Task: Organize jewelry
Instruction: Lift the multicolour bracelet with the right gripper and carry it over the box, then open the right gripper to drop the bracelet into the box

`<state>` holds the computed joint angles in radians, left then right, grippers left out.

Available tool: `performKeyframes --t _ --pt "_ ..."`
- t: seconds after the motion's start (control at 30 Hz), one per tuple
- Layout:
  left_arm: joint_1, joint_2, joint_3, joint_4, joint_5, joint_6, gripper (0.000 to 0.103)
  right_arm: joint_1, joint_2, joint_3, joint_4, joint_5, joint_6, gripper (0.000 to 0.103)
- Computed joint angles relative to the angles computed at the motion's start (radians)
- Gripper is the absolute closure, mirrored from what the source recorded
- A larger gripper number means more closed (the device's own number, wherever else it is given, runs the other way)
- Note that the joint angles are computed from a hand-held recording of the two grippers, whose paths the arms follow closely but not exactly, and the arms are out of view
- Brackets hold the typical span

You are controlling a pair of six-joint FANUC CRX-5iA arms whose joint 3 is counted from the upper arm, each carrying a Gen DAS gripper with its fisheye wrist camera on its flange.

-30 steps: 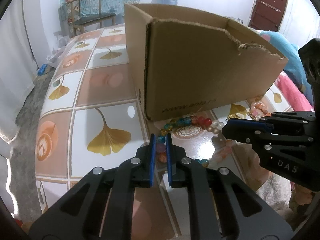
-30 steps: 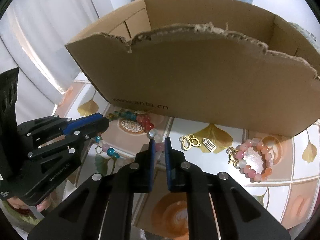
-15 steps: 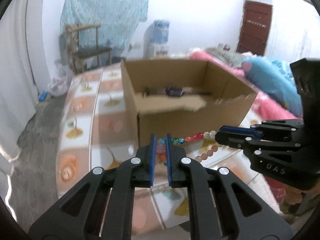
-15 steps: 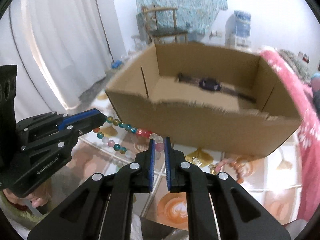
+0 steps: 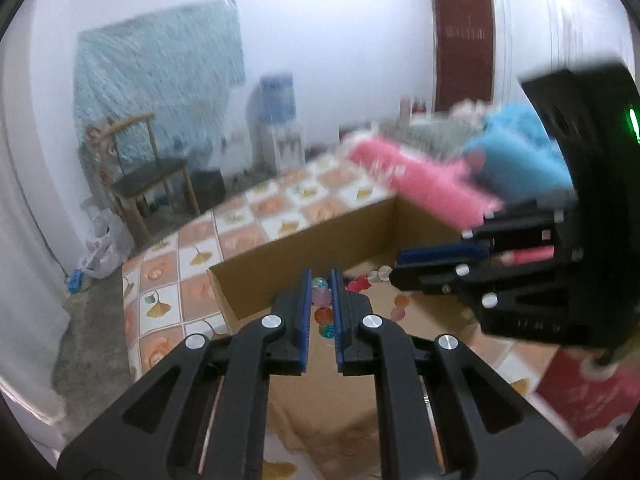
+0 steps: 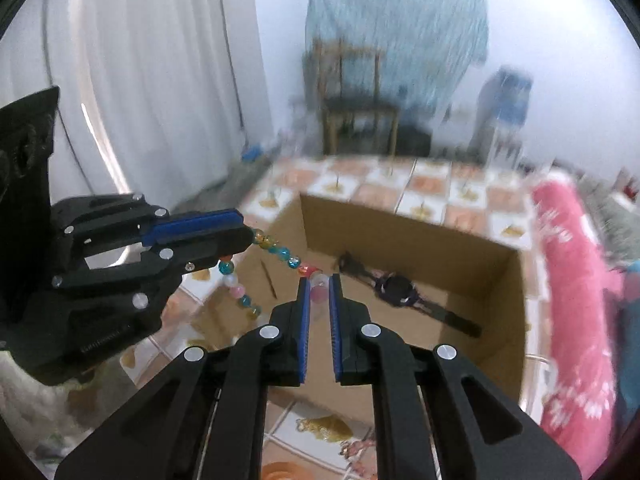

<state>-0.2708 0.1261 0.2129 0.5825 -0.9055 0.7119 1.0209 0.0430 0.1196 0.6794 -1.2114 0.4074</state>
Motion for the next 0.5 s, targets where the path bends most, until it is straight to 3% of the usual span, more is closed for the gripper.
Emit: performKeyframes --t 0.13,0.23,0.4,0.5 --pt "-0.043 0.203 0.303 -0.245 -0.181 0.182 0.094 -0.195 0.086 0.179 -0.357 -0.026 0.223 0.094" --pt "-0.064 0.319 0.47 -0.347 -0.321 0.245 0.094 -0.297 0.158 0.295 -0.573 -0.084 0.332 0.094" --pt "-0.09 0.396 0.584 -0.478 -0.412 0.284 0.094 -0.374 0.245 0.391 -0.721 -0.17 0.385 0.093" --pt "-0.094 0.392 0.576 -0.501 -0.407 0.286 0.093 -0.398 0.276 0.415 -0.763 -0.211 0.378 0.093"
